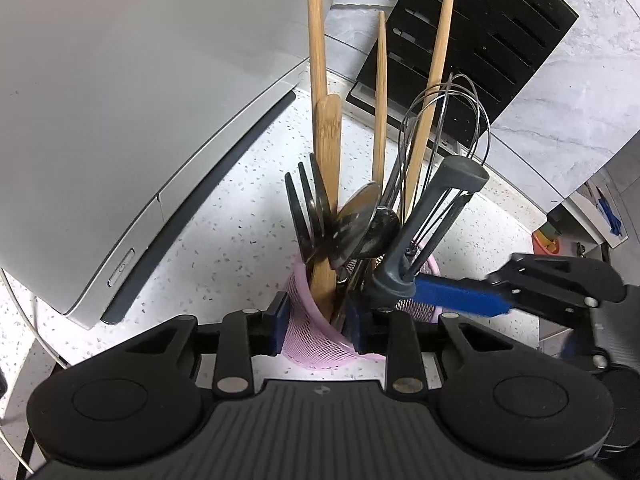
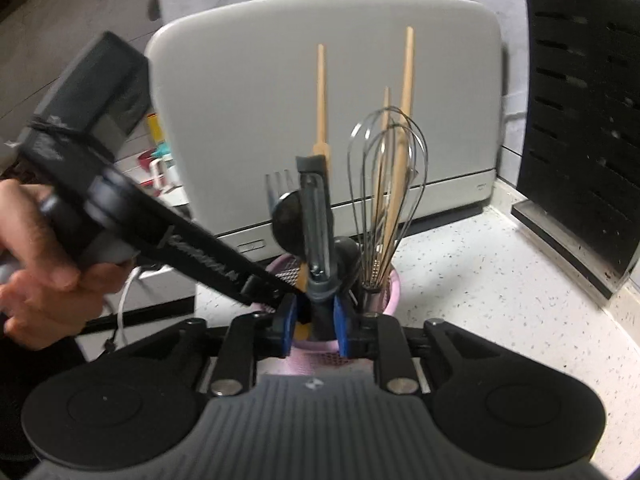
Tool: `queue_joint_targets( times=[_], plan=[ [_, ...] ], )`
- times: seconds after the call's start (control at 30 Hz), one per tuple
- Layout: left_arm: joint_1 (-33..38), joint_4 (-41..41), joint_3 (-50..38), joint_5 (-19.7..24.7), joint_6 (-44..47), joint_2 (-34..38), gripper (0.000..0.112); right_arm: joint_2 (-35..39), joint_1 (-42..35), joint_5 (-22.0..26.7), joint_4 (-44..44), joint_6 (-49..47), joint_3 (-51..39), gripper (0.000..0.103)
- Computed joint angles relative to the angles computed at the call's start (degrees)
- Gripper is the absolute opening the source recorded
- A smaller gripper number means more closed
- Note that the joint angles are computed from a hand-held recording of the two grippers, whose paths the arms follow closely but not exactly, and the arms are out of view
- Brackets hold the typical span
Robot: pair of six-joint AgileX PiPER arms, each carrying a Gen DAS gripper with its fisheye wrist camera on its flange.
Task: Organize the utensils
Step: 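Open the right gripper to release the whisk and lift away, then swing the right tool away from the cup and close its fingers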
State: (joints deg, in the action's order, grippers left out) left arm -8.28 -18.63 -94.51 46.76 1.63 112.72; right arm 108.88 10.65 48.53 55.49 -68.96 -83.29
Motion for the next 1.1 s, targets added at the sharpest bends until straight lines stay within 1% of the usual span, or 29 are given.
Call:
queue_joint_targets(
  times=[0.03, 0.17, 0.33, 0.47, 0.57, 0.67, 0.77, 0.83, 0.9, 0.97, 1.03, 1.1],
  plan=[
    [0.1, -0.1, 0.0, 0.0, 0.1, 0.1, 0.034, -0.2, -0.8, 1.5, 0.5, -1.0, -0.1, 0.032],
    [0.2, -0.1, 0.2, -0.2, 0.4, 0.0, 0.034, -2.4, -2.2, 4.1, -1.5, -0.9, 0.3, 0.032],
    [0.1, 0.2, 0.5, -0.5, 0.2, -0.1, 0.034, -5.5, -5.1, 2.8, -6.8, 5.0, 1.7, 0.032],
    [-0.7, 2.1, 0.4, -0.7, -0.9, -0.1, 0.035, -6.8, -9.7, 0.2, -10.9, 13.3, 3.2, 0.032],
    [-1.2, 3.3, 0.0, -0.7, -1.8, 0.1, 0.035, -6.2, -12.9, -2.2, -15.5, 20.5, 3.7, 0.032],
    [-1.2, 3.0, 0.0, -0.7, -1.5, 0.3, 0.035, -7.6, -17.2, -3.6, -16.9, 22.9, 6.2, 0.032],
    [-0.9, 2.3, 0.4, -1.0, -0.9, 0.1, 0.036, -9.7, -22.1, -4.4, -15.2, 23.0, 9.6, 0.037],
    [-0.9, 2.3, 0.5, -1.2, -0.9, 0.1, 0.036, -10.8, -26.1, -4.4, -13.0, 23.0, 11.9, 0.038],
    [-1.0, 2.6, 0.3, -1.2, -1.3, 0.3, 0.036, -11.6, -30.5, -3.4, -10.5, 23.2, 14.3, 0.039],
    [-1.3, 3.3, 0.1, -1.2, -1.8, 0.4, 0.036, -12.1, -34.2, -2.2, -8.0, 23.4, 16.5, 0.042],
    [-1.5, 3.7, 0.1, -1.2, -2.1, 0.3, 0.036, -12.7, -37.8, -0.8, -3.9, 21.0, 19.4, 0.044],
    [-1.5, 3.6, 0.4, -1.5, -2.1, 0.2, 0.036, -12.8, -41.0, 1.1, -0.8, 18.5, 21.8, 0.044]
  ],
)
